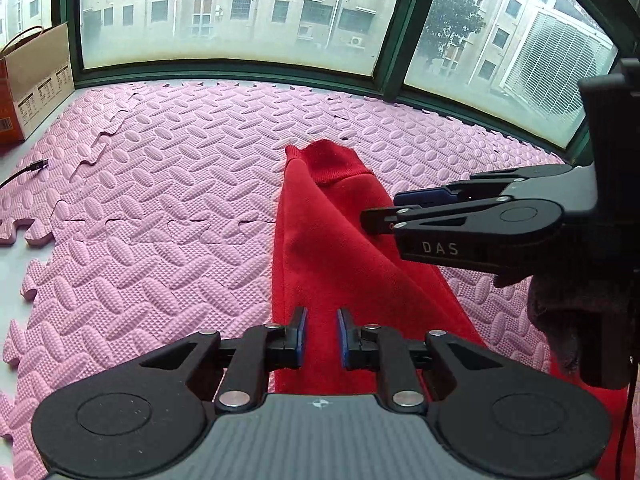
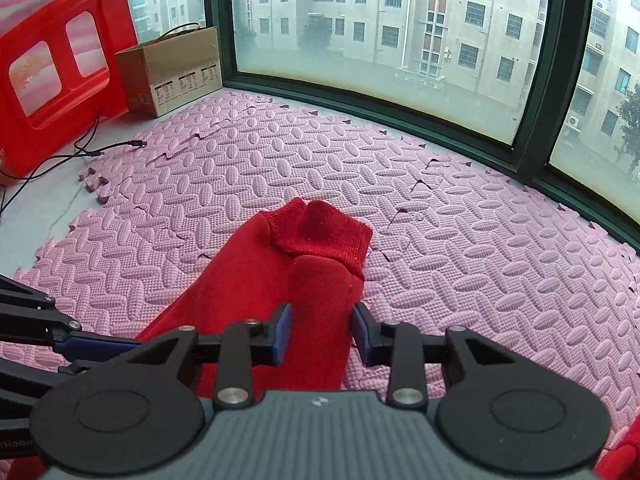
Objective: Fold clothes
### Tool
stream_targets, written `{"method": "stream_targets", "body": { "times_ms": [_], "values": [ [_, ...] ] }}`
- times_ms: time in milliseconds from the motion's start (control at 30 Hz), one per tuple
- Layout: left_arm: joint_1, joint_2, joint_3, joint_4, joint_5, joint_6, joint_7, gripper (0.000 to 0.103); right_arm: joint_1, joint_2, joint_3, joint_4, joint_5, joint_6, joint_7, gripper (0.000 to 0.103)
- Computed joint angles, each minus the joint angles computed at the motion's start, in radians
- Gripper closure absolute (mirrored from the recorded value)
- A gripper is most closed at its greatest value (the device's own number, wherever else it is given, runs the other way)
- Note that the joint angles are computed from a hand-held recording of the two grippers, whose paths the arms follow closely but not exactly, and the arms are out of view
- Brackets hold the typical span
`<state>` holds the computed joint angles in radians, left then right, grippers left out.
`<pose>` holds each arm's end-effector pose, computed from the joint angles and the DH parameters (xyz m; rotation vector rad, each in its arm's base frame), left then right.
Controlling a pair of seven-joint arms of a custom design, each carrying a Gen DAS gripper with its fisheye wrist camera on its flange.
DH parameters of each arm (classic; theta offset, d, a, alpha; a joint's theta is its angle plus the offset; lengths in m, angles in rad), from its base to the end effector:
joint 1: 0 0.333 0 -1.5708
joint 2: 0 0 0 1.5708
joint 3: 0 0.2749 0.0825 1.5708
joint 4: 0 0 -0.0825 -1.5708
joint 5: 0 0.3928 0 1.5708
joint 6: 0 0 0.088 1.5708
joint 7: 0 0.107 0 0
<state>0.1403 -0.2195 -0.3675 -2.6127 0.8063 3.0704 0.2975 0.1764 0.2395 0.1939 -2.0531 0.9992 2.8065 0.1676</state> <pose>0.4423 -0.1578 0.3314 -2.0681 1.6238 -0.7760 0.5835 0.1805 0.3172 -2.2907 0.8277 -0.3459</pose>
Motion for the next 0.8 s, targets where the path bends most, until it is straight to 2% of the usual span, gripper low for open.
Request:
{"method": "stream_targets", "body": {
  "times_ms": [100, 200, 267, 333, 400, 467, 533, 633, 800],
  "values": [
    [0.004, 0.008, -0.008, 0.014, 0.026, -0.018, -0.007, 0.085, 0.001, 0.009, 0.006, 0.004, 0.005, 0.013, -0.019, 0.088],
    [-0.008, 0.013, 0.005, 0.019, 0.042, -0.022, -0.017, 0.085, -0.003, 0.009, 0.01, 0.004, 0.017, 0.024, -0.029, 0.094],
    [-0.018, 0.014, 0.015, 0.02, 0.047, -0.026, -0.018, 0.085, -0.012, 0.008, 0.021, 0.008, 0.072, 0.057, -0.06, 0.095],
    [-0.025, 0.016, 0.022, 0.022, 0.052, -0.029, -0.018, 0.085, -0.001, 0.016, 0.004, 0.016, 0.028, 0.057, -0.007, 0.095],
    [-0.032, 0.019, 0.029, 0.024, 0.055, -0.032, -0.018, 0.085, -0.003, 0.025, 0.012, 0.018, 0.021, 0.082, -0.028, 0.095],
    [-0.04, 0.019, 0.038, 0.024, 0.051, -0.033, -0.014, 0.085, -0.002, 0.022, 0.003, 0.017, -0.029, 0.061, 0.021, 0.094],
    [-0.046, 0.017, 0.042, 0.024, 0.049, -0.035, -0.011, 0.085, -0.02, 0.003, 0.016, 0.006, 0.0, 0.054, -0.001, 0.093],
    [-0.052, 0.011, 0.045, 0.02, 0.044, -0.04, -0.004, 0.085, -0.028, -0.044, 0.007, -0.026, 0.016, 0.007, -0.041, 0.093],
    [-0.055, 0.005, 0.041, 0.018, 0.038, -0.05, 0.002, 0.085, -0.005, -0.069, -0.022, -0.039, 0.054, -0.036, -0.09, 0.093]
  ]
}}
